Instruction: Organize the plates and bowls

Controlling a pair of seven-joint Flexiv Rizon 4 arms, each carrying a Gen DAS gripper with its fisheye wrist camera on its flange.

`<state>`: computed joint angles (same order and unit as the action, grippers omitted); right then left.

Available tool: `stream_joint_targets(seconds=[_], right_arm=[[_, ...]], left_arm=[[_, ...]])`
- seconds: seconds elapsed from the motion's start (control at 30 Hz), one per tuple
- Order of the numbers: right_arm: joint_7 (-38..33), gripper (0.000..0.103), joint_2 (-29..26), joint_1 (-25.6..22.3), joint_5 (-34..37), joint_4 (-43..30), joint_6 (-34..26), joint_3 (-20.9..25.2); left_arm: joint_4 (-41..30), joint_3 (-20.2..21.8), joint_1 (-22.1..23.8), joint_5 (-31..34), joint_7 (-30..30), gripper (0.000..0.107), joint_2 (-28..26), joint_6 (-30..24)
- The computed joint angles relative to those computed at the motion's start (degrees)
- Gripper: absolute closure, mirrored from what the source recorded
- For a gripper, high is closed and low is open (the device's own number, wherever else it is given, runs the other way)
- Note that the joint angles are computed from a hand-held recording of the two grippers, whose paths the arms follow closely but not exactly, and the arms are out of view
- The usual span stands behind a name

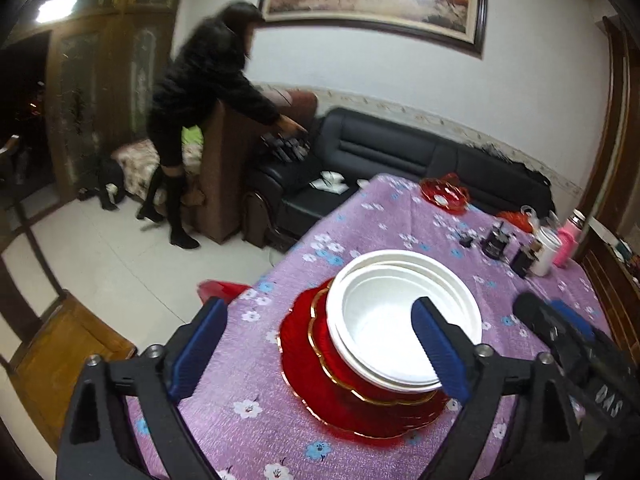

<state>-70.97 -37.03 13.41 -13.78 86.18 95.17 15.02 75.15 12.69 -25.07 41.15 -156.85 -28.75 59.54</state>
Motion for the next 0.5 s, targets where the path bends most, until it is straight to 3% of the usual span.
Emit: stream_joint_targets(seconds=[0.13, 0.27, 0.37, 0.5], right_arm=[[2.9, 0.013, 3.8, 7.7, 1.8, 8.0, 5.3, -12.1], [6.1, 0.012, 5.9, 15.7, 4.4, 14.1, 6.4, -22.9], [8.2, 0.012, 6.8, 19.7, 5.7, 17.2, 5.6, -28.2], [9.0, 0.011, 8.1, 20.3, 5.6, 20.5, 6.4, -28.8]], left_arm=[[-2.1, 3.2, -6.5, 9.1, -7.5, 0.005, 0.3, -6.7], [-3.1, 0.8, -7.2, 12.3, -8.9, 0.004, 0.2, -9.8], [-3.8, -1.4, -6.5, 11.4, -7.6, 0.004, -0.4, -10.5], [-4.5, -2.1, -7.5, 12.1, -7.3, 0.004, -0.8, -11.7]])
